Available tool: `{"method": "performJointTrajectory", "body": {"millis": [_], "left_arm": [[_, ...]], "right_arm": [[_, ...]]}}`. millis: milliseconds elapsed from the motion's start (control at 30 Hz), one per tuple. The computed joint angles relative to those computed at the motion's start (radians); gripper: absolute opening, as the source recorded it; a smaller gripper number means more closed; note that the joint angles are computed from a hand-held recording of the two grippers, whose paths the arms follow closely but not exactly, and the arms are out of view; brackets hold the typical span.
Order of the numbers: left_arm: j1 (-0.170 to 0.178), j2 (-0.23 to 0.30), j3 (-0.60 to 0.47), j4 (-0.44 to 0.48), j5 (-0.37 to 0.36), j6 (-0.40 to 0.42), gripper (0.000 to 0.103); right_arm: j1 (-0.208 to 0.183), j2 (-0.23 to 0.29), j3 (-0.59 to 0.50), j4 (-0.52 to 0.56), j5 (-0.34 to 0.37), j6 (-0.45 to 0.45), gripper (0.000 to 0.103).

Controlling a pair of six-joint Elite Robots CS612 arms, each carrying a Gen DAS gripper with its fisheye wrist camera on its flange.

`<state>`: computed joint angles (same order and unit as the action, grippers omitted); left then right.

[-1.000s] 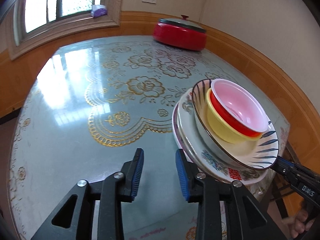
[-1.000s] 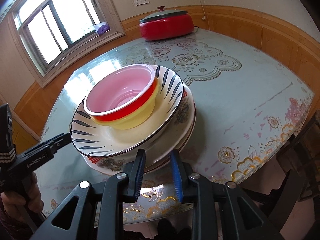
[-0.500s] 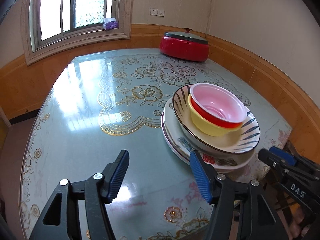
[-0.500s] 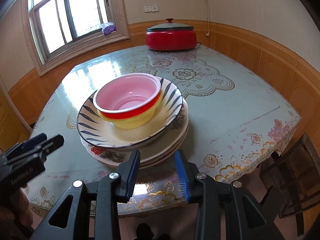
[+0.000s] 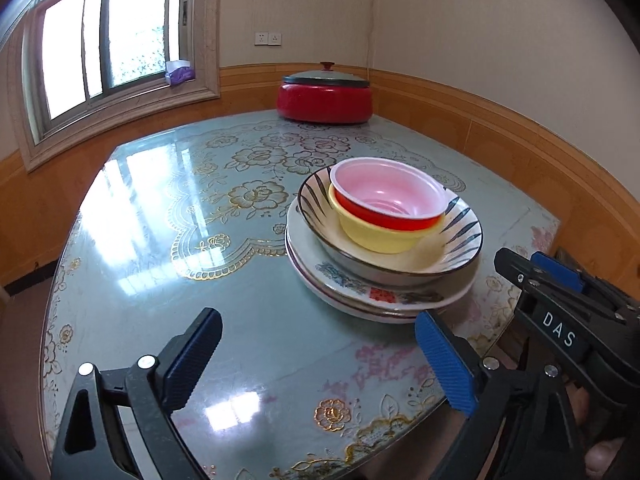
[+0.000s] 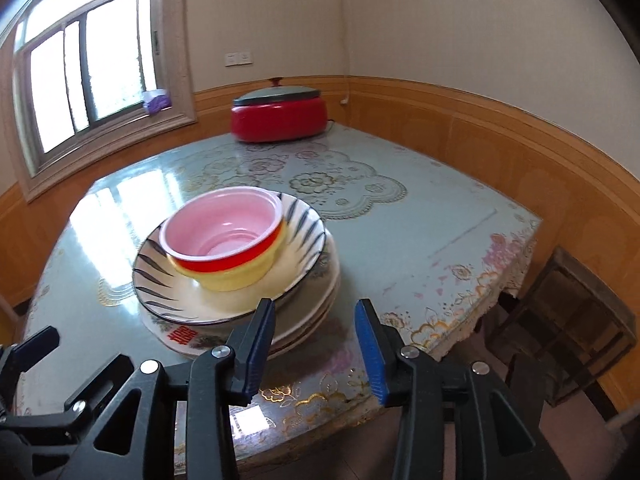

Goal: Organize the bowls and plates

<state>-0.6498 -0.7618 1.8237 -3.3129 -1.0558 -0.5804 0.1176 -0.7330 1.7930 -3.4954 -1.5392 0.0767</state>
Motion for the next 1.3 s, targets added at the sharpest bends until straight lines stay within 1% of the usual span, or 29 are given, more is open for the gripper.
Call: {"method": "performJointTrajectory", "body": {"millis": [67,100,167,267,400,533,767,1100,1300], "left_arm": [[0.004,0.004,0.003,-0.008,-0.003,0.019,0.102],[0.007,0.004,0.001,-0.006,-0.011,0.026,0.102],[0.012,0.005,0.006,-0.032,-0.026,0.050,0.102],[0.013,0.007,0.008,-0.067,-0.014,0.088,0.103],[0.021,0.010,0.007,-0.080,-0.026,0.109,0.103],[0.026,0.011,0.011,-0.102,-0.023,0.114,0.103],[0.033,0.010,0.018,-0.112,-0.008,0.091,0.103],[0.034,0.010,0.015,-0.105,-0.002,0.090,0.103],[0.029,0.010,0.014,-0.103,0.021,0.090,0.103]], "right_arm": [[0.009,0.004,0.005,-0.020,-0.029,0.017,0.041],[0.014,0.006,0.005,-0.026,-0.043,0.017,0.041],[0.024,0.007,0.006,-0.044,-0.068,0.018,0.041],[0.037,0.009,0.003,-0.061,-0.093,0.020,0.041],[0.047,0.010,-0.003,-0.057,-0.119,0.029,0.041],[0.055,0.013,-0.009,-0.050,-0.147,0.038,0.041],[0.059,0.015,-0.019,-0.034,-0.161,0.052,0.041],[0.061,0.018,-0.024,-0.028,-0.148,0.039,0.041],[0.061,0.018,-0.027,-0.027,-0.143,0.036,0.041]]}}
